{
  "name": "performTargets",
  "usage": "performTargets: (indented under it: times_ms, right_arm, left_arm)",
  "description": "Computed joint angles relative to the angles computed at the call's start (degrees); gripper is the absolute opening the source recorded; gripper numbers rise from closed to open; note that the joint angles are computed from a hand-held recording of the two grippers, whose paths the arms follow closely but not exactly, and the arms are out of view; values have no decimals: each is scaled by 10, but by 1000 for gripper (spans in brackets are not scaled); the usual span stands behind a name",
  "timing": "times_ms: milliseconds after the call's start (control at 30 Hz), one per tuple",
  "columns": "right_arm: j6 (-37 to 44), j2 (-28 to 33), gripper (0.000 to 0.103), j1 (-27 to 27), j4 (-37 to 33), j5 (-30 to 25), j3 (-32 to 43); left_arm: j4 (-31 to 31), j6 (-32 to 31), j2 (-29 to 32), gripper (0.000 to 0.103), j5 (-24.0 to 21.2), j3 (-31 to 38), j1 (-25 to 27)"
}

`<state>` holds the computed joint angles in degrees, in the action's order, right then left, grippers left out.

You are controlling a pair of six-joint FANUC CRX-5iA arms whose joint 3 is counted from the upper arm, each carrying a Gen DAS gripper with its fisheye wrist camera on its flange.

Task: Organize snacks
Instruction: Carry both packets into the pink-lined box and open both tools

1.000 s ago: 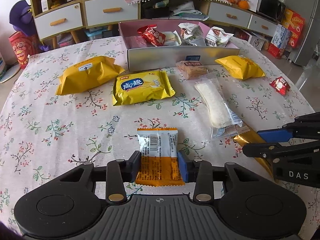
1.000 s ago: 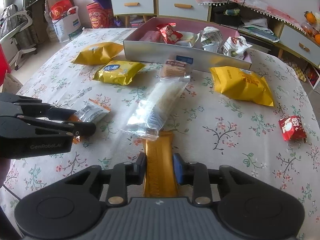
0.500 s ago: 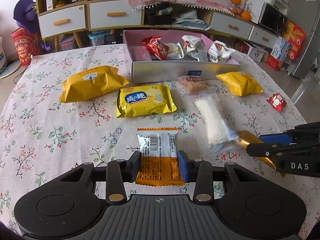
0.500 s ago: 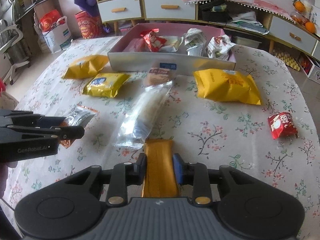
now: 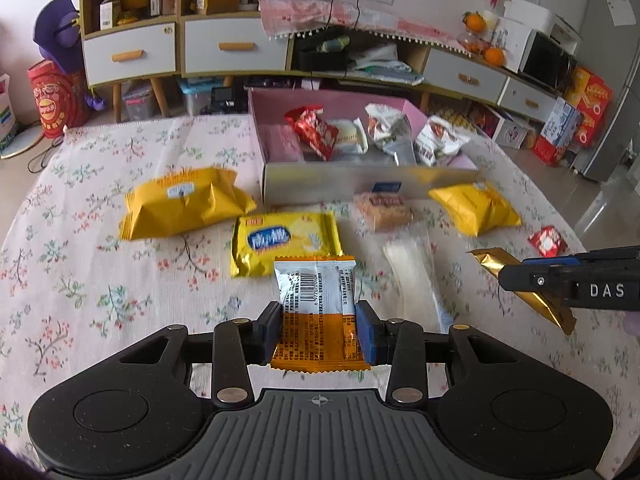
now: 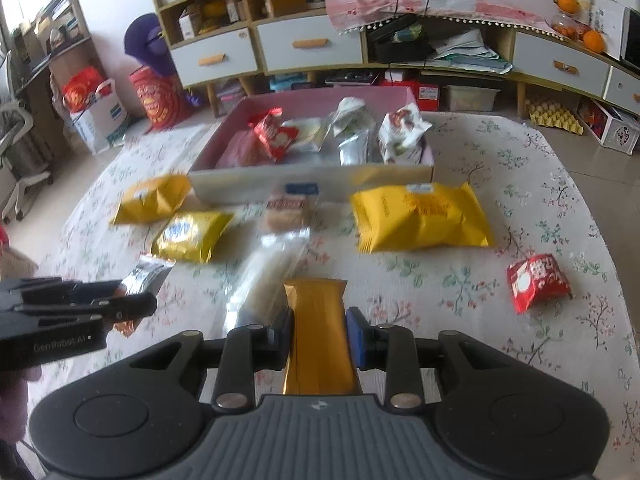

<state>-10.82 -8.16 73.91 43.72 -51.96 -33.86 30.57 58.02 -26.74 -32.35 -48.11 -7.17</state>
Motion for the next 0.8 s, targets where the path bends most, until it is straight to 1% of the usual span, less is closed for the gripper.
performTargets:
  times_ms: [233, 333, 433, 533, 600, 667, 733, 767, 800]
  right_arm:
    - [-17, 5, 14, -45, 25, 32, 13]
    - [-31, 9, 14, -70, 37, 59, 18]
    - [-44, 26, 14, -93, 49, 74, 32]
    - [-47, 43, 14, -120, 38, 98, 49]
    - [-39, 56, 14, -140, 27, 119, 63]
    - [-30, 68, 14, -155, 22, 132, 74]
    - [-38, 75, 14, -167, 37, 148, 73]
    - [-50, 77, 14, -173, 50, 159, 68]
    - [-68, 77, 14, -179, 64, 172, 60]
  left_arm:
    - [-27, 52, 37, 36, 38, 39, -30]
    - [-24, 63, 59, 36, 53, 58, -40]
    - [-25, 75, 91, 36, 66, 84, -49]
    - [-24, 85, 123, 36, 82, 110, -57]
    - [-14, 83, 143, 36, 91, 122, -63]
    - [-18, 90, 161, 36, 104, 134, -68]
    - [7, 74, 176, 36, 122, 135, -72]
    - [27, 62, 180, 36, 132, 130, -74]
    - [61, 35, 184, 36, 149, 119, -77]
